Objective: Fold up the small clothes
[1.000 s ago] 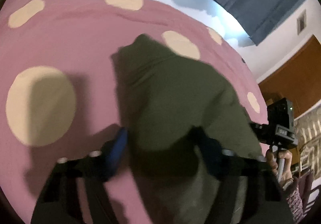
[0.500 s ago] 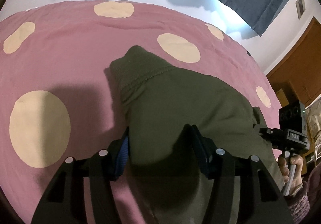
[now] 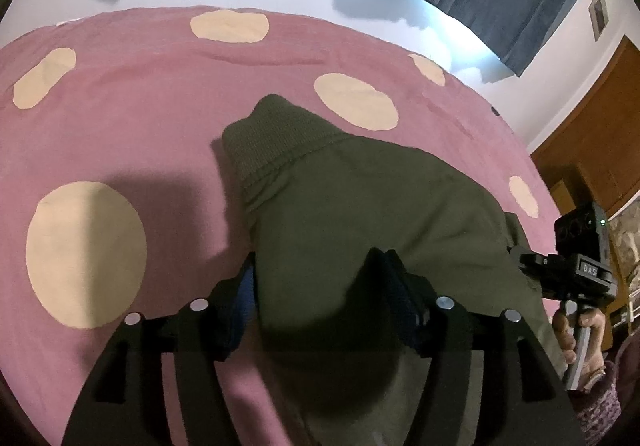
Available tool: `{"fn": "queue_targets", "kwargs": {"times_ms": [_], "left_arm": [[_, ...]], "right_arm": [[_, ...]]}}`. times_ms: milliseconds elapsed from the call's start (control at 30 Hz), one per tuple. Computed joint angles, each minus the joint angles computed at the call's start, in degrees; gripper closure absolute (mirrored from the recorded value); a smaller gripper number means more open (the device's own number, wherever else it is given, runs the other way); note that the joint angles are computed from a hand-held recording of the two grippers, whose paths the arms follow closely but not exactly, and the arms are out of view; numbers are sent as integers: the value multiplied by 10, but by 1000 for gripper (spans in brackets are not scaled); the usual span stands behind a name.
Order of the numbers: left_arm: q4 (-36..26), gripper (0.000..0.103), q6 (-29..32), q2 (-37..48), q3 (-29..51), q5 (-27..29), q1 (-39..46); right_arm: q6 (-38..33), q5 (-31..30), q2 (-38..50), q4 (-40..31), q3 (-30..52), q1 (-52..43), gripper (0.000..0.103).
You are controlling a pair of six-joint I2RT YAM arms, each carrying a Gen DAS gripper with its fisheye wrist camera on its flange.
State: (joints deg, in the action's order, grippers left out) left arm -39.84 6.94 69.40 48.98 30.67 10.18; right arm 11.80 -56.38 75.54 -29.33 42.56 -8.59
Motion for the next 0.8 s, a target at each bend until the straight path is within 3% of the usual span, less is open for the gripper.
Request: {"fn": "queue_targets", "kwargs": {"times_ms": [33,100,167,300,467,533,633,700,733,800], "left_arm": [[-16,28,9,-8,-1,15,12],[-46,25,27,-22,-4,44,33],[-96,24,61,-45,-12,81,66],[-214,22,152,-97,-35,132,141],[-419,19,351,-136,-60,181,268],[-474,18,409,-141,-76,183,292],[-479,16,420,-147,-103,187,294],[-447,18,384,-143,-120,195,275],[-438,24,378,-147,-123,197,271],[-435,35,369,-163,-119,197,257]], "right_arm": [[-11,-6,-5,-16,2,-5,50],[-32,-7,-22,-46,3,-14,38],[-66,-5,-48,-96,3,-29,31],[-182,-13,-87,-236,2,-86,29],[-334,-32,-109,-393,-17,-145,26],[-381,-27,-121,-435,-32,-152,26],[-399,-22,-154,-450,-50,-148,25],[-373,-14,-181,-435,-61,-132,26],[-333,4,-207,-411,-66,-109,29],[-278,38,-238,-384,-71,-70,53]]}}
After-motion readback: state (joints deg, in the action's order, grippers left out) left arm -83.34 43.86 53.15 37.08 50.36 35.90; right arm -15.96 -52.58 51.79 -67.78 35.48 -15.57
